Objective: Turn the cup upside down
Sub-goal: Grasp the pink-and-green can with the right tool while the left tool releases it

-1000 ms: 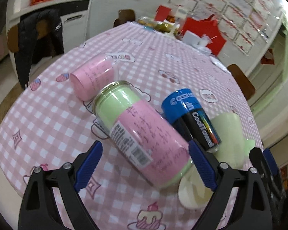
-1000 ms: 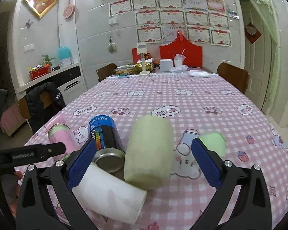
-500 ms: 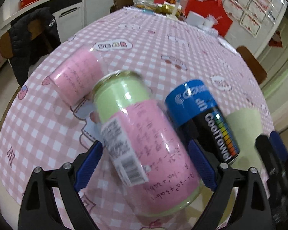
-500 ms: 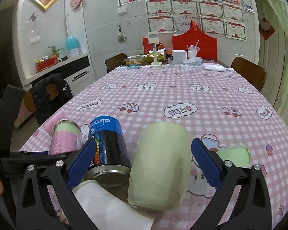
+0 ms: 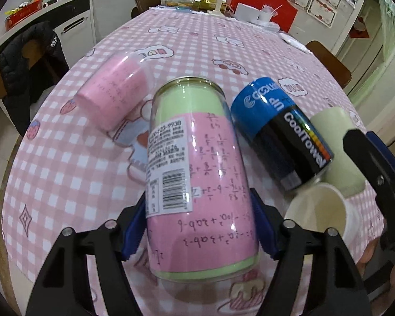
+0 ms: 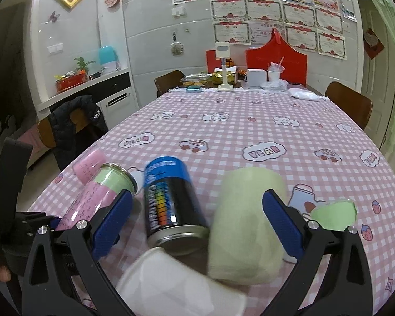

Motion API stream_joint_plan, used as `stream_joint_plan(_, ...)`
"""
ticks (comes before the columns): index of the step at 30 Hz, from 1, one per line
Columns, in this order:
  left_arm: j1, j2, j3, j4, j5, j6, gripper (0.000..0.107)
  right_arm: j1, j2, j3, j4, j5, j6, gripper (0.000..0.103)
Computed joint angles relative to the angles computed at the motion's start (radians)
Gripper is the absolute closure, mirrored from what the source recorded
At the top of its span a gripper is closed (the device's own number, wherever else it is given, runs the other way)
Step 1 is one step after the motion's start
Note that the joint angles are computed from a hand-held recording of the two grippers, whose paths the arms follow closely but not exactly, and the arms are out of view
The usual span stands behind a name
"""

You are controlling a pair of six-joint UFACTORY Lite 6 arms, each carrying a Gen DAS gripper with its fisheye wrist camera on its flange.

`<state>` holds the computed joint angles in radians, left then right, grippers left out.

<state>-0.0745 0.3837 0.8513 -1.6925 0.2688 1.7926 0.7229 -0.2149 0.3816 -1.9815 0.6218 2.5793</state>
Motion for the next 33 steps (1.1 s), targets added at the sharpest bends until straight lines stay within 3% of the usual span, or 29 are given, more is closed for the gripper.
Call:
stream_joint_plan(7,0.148,-0.164,-0.176,0.011,0.117,0.148,0.037,0.190,0.093,0.107,0.218,0.106,-0.129,0.008)
stream_joint_plan(13,0.261,-0.178,-0.224,0.083,0.217,0.185,0.037,0.285,0.176,0.204,0.355,0.140,-0.207,0.008)
stream_joint_plan(27,0.393,-0.214,-0.234,0.193,0.361,0.146,0.032,0.353,0.241,0.330,0.506,0.179,-0.329,0.008)
stream_joint_plan(33,0.471,-0.243,-0.213,0.267,0.429,0.106,0.032,0.325,0.249,0.371,0.532,0.125,-0.358,0.008)
